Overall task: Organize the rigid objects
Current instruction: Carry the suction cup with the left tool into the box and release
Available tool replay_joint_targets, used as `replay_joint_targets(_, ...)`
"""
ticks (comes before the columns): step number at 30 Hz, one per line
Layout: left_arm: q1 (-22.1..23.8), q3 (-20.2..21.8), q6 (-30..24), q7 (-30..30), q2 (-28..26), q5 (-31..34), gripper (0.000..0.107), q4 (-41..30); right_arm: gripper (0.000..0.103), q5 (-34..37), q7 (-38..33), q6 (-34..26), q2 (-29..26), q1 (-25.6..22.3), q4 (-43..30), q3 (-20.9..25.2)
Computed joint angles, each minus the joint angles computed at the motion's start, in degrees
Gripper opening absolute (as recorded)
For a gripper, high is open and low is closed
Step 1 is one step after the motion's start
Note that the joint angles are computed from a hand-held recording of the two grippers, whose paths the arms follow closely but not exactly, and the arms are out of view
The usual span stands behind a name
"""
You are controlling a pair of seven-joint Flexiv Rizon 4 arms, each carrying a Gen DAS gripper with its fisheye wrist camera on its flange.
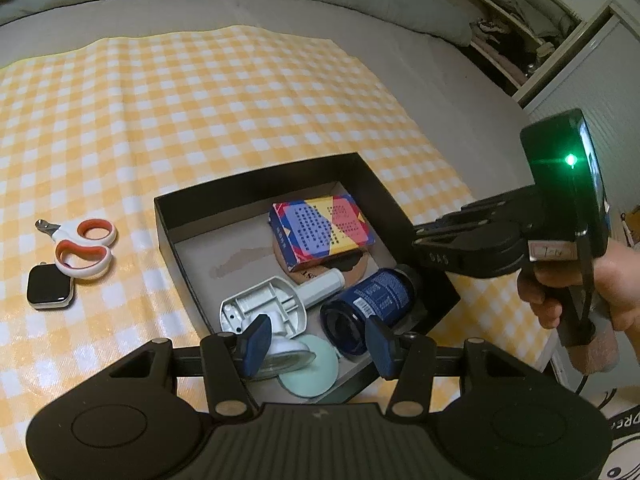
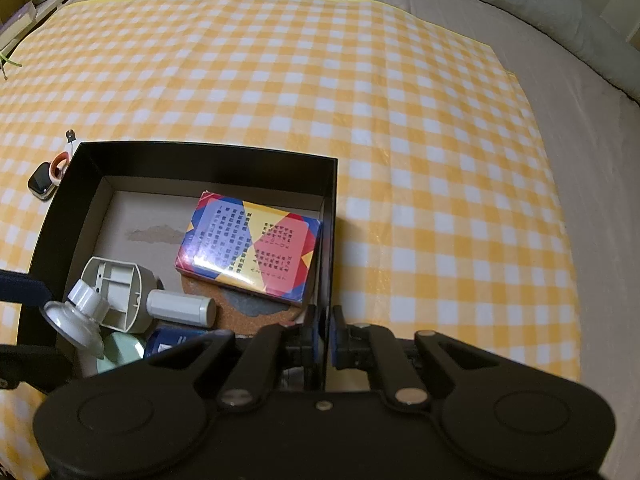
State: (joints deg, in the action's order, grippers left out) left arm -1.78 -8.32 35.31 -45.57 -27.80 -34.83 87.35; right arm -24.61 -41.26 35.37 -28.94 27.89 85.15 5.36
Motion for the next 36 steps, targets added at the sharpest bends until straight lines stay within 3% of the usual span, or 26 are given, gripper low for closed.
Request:
replay_joint_targets(11,0.0,-2.1,4.5,3.1,-3.5,-1.9,0.053,-1.2,0.006,0.1,0.1,-0.1,-0.1,0.1,-0.2,0.0)
replay_joint_targets(22,0.4,-0.7,-4.8,4.6,-1.8,1.5,0.053,-1.7,0.006,0.7,-0.6,0.0,0.1,-0.2,0.0,0.2)
replay_joint_targets(29,0.1,0.7,-10.8,2.2,-1.7,3.7,0.053,-3.0,0.006,0.6,-0.6,-0.4,0.0,0.0,-0.2,0.1)
replay_joint_targets(36,0.5,0.7,-8.2,3.7,-0.2,1.8,0.054,-1.6,0.006,0.5,-0.5,-0.5,0.0,0.0,-0.1,0.1)
